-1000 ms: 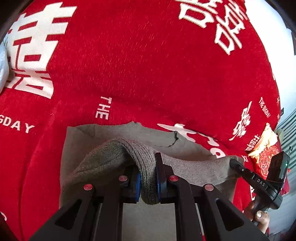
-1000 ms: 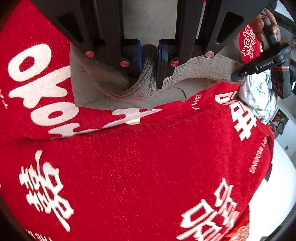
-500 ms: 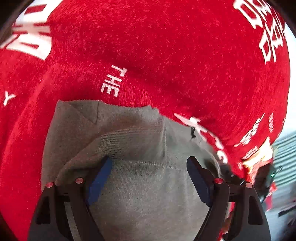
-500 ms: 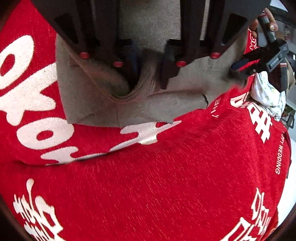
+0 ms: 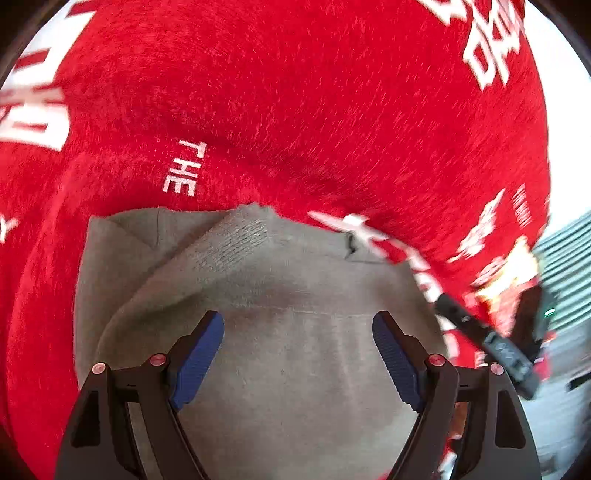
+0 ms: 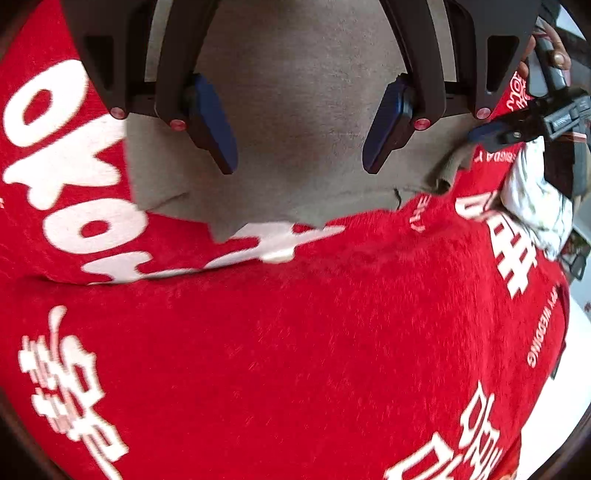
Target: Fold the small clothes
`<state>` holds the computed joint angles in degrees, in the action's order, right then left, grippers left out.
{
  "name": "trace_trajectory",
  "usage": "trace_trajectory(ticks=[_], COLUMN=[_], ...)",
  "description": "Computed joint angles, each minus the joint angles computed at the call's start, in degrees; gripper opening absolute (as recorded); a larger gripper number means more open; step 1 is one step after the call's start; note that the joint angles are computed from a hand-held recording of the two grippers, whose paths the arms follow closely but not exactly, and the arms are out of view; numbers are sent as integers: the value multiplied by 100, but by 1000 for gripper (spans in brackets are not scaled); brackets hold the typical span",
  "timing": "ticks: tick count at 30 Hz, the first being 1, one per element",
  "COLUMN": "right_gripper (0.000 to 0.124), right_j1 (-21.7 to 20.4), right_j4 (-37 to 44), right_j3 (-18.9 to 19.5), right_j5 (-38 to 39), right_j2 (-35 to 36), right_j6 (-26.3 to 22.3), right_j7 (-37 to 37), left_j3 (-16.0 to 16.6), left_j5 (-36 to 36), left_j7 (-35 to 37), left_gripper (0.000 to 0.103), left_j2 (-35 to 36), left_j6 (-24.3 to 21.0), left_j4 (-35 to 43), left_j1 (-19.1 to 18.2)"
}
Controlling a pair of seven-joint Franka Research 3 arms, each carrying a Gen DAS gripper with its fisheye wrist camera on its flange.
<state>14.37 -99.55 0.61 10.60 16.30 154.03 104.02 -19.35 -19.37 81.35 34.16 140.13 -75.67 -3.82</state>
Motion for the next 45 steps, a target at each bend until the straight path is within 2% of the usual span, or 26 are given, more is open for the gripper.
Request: trace_trajectory(ticks=[2,5,8,12,14,16,17,19,20,23,25,26,29,31,33,37,41,43,45], right_gripper=[74,74,73,73,73,74,74,74,75,79,79,79,79,79,79,80,80,80,80], right_j1=[109,244,274,70,139,266,340,421,452,502,465,446,313,162,-6,-308,-319,-510,-560], right_j4=[243,561,572,118,160,192,139,-210,-385,-965,-1410,-1615,-2171,-2533,-2715,-3382,-3522,-3555,-3807], right_j3=[-110,-311,-482,-329,-393,-517,-580,-595,-576,-441,-288,-224,-69,20,105,359,581,792,791], right_j5=[-303,-815,-1162,-898,-1045,-1310,-1483,-1778,-1912,-2278,-2360,-2428,-2594,-2440,-2701,-2535,-2205,-2563,-2688], right_j2=[220,493,591,425,426,369,280,-31,-193,-678,-999,-1126,-1490,-1726,-1965,-2603,-2631,-2620,-2737], right_j6=[-233,-561,-624,-68,-164,-316,-349,-44,68,283,393,445,398,565,371,850,859,609,922], right_j7=[176,437,814,655,733,1013,1206,1465,1554,1790,1861,1951,2268,2169,2585,2924,2461,2819,2881], left_j3=[304,462,126,-131,-248,-330,-232,-21,-16,-326,-477,-425,124,148,332,448,511,588,652], left_j5=[404,617,162,-287,-588,-796,-707,-400,-317,-634,-964,-901,-59,-74,187,154,79,464,769], left_j7=[-474,-951,-835,-696,-755,-622,-599,-647,-562,79,586,659,-22,7,-400,-654,-857,-1226,-1394], left_gripper=[84,84,84,84,84,84,84,84,84,84,84,84,84,84,84,84,84,84,84], left_j2=[289,540,440,430,406,129,-173,-640,-895,-1607,-1858,-1940,-2150,-2210,-2431,-3012,-3297,-3391,-3583], left_j6=[-174,-166,365,796,748,985,1190,1447,1561,1962,2035,1987,1963,2179,2123,2385,2516,2534,2678], left_j4=[444,710,299,56,-38,-428,-768,-1269,-1565,-2521,-2898,-3025,-3407,-3581,-3768,-4372,-4894,-5102,-5425], left_j1=[-241,-223,234,581,768,888,836,651,613,646,600,476,-88,-122,-231,-326,-559,-650,-716])
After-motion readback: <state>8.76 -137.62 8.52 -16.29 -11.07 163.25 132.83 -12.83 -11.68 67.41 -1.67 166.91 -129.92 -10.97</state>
